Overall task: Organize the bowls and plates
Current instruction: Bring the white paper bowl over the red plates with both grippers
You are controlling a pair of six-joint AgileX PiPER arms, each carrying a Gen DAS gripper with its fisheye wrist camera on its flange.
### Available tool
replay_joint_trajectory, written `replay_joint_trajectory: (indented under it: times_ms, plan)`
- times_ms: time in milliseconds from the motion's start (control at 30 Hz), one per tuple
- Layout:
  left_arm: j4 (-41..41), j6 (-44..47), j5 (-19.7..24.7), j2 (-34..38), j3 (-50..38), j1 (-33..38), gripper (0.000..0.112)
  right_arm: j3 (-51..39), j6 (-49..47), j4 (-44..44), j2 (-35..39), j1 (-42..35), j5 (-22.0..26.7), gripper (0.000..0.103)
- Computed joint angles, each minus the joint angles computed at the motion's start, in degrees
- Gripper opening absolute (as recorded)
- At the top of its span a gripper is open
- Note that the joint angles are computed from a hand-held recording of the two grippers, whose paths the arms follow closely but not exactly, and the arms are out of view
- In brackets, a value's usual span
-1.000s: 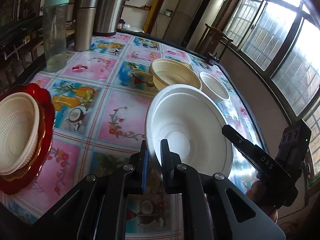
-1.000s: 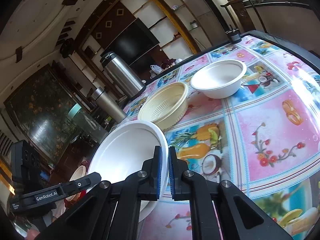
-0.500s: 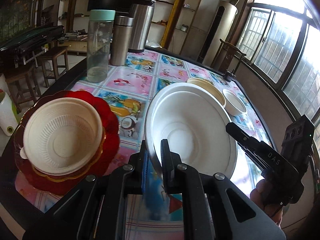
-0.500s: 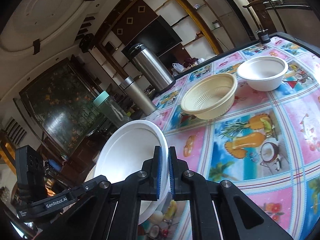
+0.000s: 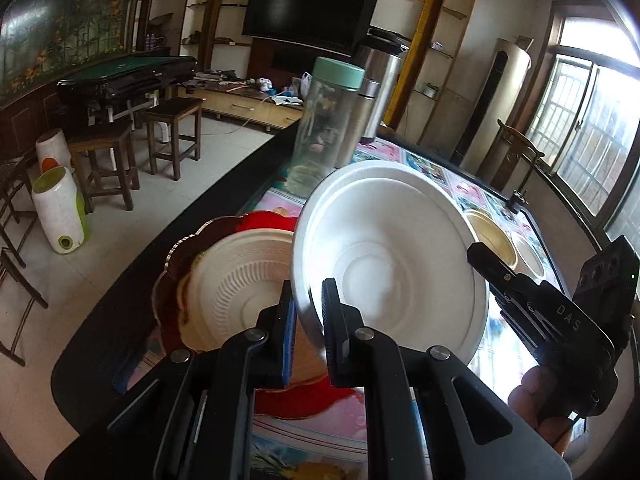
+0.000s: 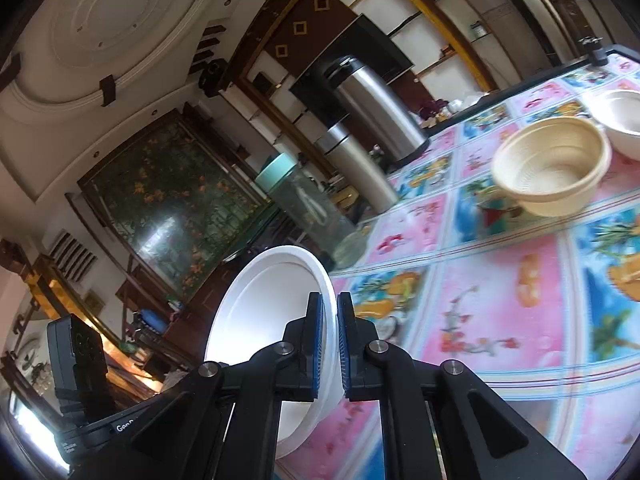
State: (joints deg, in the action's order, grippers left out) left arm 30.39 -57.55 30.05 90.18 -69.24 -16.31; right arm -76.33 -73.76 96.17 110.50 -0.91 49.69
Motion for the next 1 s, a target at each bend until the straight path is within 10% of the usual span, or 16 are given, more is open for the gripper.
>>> replay_joint_trajectory:
  times_ms: [1000]
  plan:
    - [-7.69,6.20,3.58,4.84,-1.81,8.04,0.010,-16.88,19.12,-14.76,9.82,13.22,-6.00,0.008]
